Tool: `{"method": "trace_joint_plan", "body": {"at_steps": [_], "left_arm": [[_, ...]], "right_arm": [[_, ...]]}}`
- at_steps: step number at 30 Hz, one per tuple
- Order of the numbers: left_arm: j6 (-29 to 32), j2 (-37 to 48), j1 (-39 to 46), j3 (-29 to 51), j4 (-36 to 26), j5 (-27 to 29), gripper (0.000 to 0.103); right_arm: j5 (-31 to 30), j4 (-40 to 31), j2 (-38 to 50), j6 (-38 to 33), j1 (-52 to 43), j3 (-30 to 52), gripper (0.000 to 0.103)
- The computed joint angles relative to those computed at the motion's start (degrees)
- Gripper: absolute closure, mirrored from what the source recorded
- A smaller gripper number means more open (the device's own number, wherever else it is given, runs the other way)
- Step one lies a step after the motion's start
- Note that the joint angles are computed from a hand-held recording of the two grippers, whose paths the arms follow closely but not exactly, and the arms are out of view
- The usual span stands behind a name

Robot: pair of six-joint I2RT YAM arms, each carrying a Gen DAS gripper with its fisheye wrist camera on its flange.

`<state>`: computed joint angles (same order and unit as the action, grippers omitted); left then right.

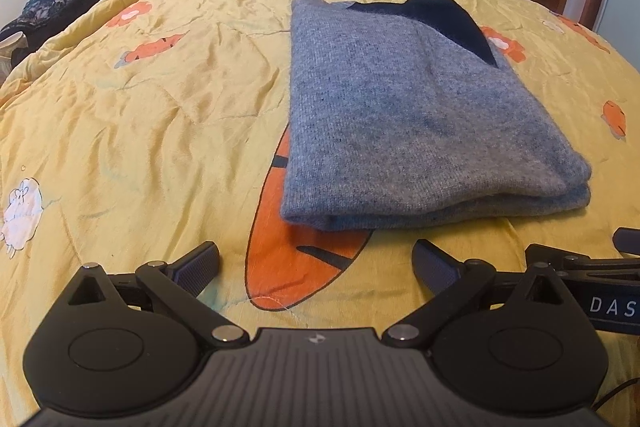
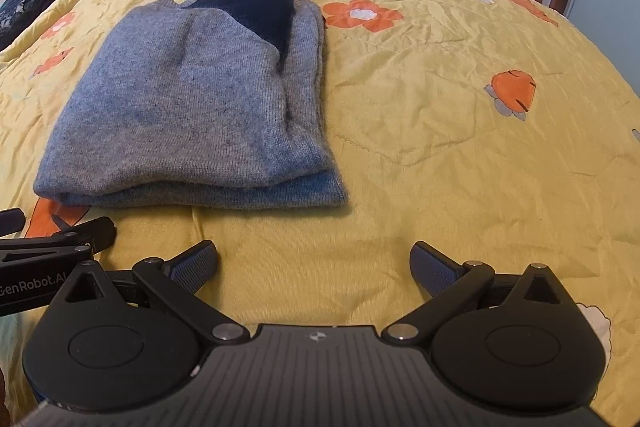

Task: Fold small clothes

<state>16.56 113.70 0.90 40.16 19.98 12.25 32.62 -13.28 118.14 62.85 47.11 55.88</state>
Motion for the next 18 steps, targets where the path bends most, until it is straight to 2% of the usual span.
{"method": "trace_joint_plan", "body": {"at_steps": [8,14,18], "left_arm": [[0.2,0.2,0.5,-1.0,2.2,0.7,0.000],[1.0,0.8,1.0,-2.6,6.1,1.9,0.000],[1.8,-0.4,1.5,0.0,-0.7,2.2,0.000]], "right_arm": [[0.0,-0.1,0.0,0.0,0.0,0.1,0.000],[0.0,0.0,0.0,-0.1,0.0,0.0,0.000],[-0.6,-0.3,-0.2,-0.4,-0.3,0.1,0.000]]}}
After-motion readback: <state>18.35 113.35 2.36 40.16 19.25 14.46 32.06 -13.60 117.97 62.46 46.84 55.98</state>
